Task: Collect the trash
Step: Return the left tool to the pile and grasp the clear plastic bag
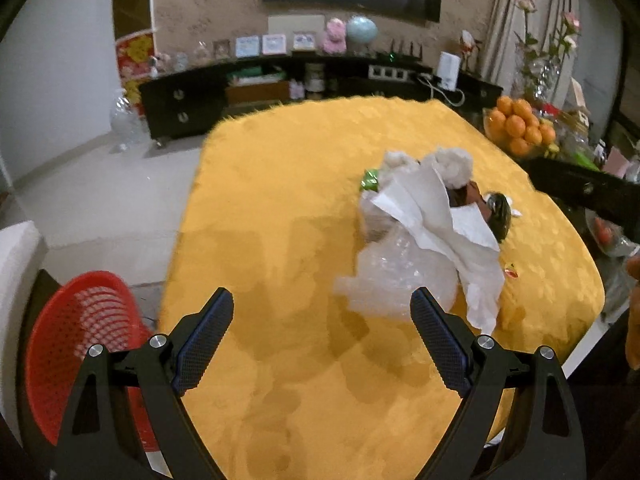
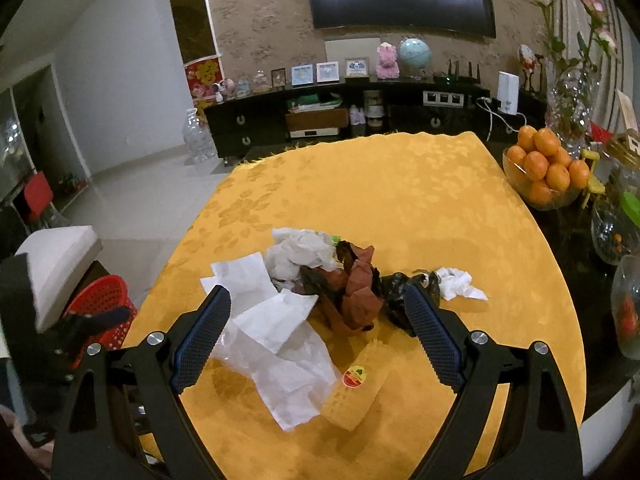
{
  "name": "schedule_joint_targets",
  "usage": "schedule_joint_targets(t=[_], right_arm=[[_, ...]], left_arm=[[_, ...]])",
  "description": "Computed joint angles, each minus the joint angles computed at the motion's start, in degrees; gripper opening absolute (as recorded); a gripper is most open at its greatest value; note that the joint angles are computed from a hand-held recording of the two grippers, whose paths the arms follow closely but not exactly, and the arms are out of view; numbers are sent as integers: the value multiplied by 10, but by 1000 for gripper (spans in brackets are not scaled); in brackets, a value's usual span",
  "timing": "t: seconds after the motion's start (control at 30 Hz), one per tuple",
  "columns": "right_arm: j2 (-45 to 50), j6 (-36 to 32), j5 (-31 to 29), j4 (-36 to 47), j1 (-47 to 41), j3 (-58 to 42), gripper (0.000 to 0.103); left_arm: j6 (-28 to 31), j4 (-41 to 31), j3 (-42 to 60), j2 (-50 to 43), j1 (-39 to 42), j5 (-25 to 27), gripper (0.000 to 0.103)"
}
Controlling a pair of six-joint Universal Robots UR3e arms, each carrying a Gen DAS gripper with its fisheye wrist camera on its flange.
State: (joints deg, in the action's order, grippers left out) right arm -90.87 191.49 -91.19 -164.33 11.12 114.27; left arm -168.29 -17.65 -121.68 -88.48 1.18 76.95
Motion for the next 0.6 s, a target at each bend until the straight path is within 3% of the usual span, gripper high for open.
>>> schedule_joint_targets(t=[0.27,0.43,0.47,0.53,0.6], right_arm=[[-13,1,23,0,-27,19,86],[-5,1,22,5,-23,12,86],[-5,1,22,6,-24,12,86],[-1,1,21,8,-24,10,86],[2,1,21,10,-24,9,86]], left_arm=[[-5,-17,49,-70,-7,-51,87],[-2,-19,74,-108,-28,-55,86],[-2,-21,77,-114,-29,-60,81],[1,-34,84,-121,-26,-77,62],[1,-43,85,-122,-16,-101,54]])
